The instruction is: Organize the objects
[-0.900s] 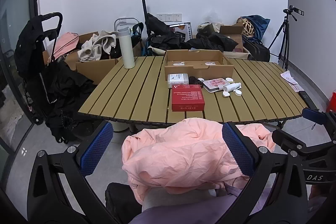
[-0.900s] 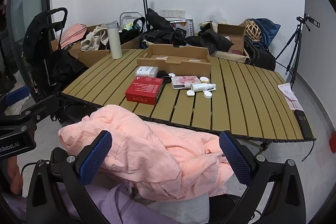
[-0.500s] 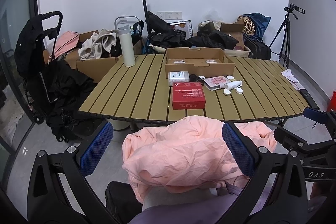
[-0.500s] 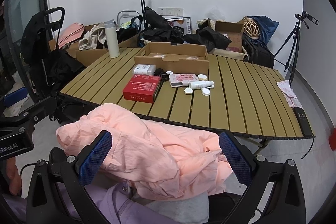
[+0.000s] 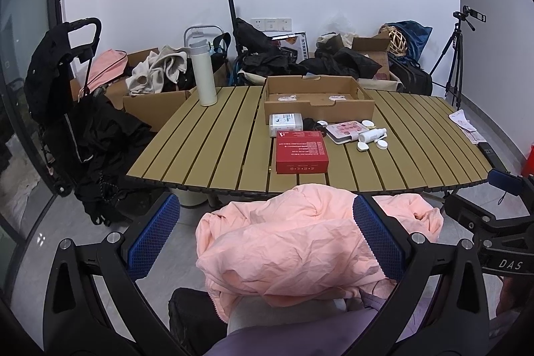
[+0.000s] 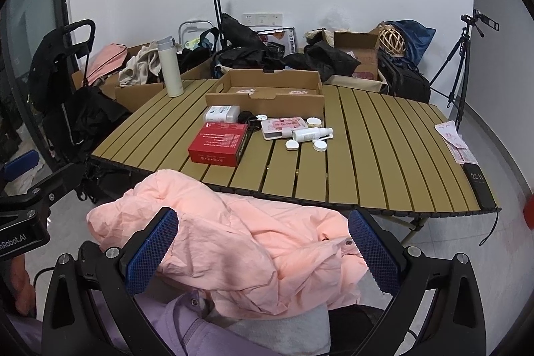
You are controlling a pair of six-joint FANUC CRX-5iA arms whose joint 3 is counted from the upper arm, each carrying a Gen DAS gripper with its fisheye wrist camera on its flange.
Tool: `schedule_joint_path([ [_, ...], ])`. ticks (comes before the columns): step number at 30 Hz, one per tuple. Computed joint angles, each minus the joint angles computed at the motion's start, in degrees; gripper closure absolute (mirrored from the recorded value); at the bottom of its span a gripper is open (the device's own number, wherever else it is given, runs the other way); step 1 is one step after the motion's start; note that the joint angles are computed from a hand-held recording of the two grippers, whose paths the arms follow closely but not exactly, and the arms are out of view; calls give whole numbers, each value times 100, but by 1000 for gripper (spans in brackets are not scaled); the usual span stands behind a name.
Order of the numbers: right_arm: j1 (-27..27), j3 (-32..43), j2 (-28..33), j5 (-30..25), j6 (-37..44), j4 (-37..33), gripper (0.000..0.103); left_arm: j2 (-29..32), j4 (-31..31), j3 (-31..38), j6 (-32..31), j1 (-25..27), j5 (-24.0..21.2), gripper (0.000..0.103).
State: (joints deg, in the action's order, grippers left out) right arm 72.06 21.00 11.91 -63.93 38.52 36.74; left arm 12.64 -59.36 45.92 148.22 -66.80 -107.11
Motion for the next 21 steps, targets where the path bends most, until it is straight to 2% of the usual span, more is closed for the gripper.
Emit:
schedule_joint_path([
  [21, -7, -43, -30, 36, -48, -31, 0, -15, -34, 2, -2, -22, -80, 0],
])
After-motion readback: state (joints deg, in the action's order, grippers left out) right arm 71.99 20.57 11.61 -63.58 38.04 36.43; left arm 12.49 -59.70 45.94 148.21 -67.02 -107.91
